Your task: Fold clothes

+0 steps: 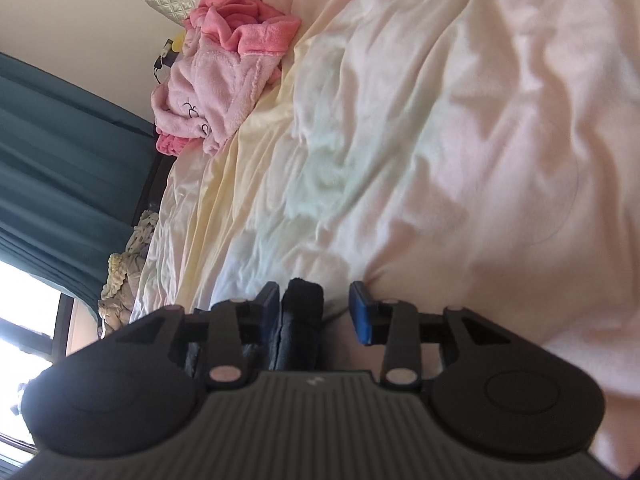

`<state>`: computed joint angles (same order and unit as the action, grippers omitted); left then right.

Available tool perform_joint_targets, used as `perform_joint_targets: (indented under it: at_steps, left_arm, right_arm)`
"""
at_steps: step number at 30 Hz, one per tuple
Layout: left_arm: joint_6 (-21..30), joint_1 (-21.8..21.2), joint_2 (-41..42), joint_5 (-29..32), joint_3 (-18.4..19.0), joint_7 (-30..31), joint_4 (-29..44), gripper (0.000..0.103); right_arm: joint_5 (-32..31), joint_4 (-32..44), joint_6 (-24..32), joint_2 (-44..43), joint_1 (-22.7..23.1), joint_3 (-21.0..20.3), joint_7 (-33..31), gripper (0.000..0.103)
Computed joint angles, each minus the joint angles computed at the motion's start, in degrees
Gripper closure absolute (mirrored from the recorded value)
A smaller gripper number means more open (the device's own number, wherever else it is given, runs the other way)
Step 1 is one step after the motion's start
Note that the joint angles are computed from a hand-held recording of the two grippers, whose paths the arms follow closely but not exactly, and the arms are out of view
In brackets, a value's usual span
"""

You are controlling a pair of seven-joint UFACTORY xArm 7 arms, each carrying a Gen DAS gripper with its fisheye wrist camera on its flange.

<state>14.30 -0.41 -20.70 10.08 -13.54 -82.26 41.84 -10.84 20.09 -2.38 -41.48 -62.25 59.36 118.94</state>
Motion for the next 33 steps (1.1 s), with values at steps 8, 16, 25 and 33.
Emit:
perform_joint_targets:
  at_steps: [8, 16, 25, 33]
  left_arm:
    - [7.37, 9.5, -7.79, 17.67, -10.46, -4.67, 2.96, 0.034]
    - [10.48, 10.76, 3.13, 36.19, -17.79, -3.53, 16.35, 0.028]
    - [20.08, 2.78, 27.05, 60.4, -25.24, -5.93, 37.49, 0.026]
    - [20.19, -9.62, 41.14, 70.84, -20.39, -4.97, 49.46, 0.023]
  right_arm:
    - [-9.34, 3.97, 19.26, -14.08, 6.14, -4.02, -2.38, 0.046]
    - [-18.15, 6.39, 9.15, -23.65, 4.03, -4.39, -7.8, 0.046]
    - [-15.28, 12.95, -0.43, -18.57, 2.56, 1.26, -16.87, 0.046]
    - [-12.16, 20.67, -9.22, -14.71, -4.29, 11.02, -23.31, 0.046]
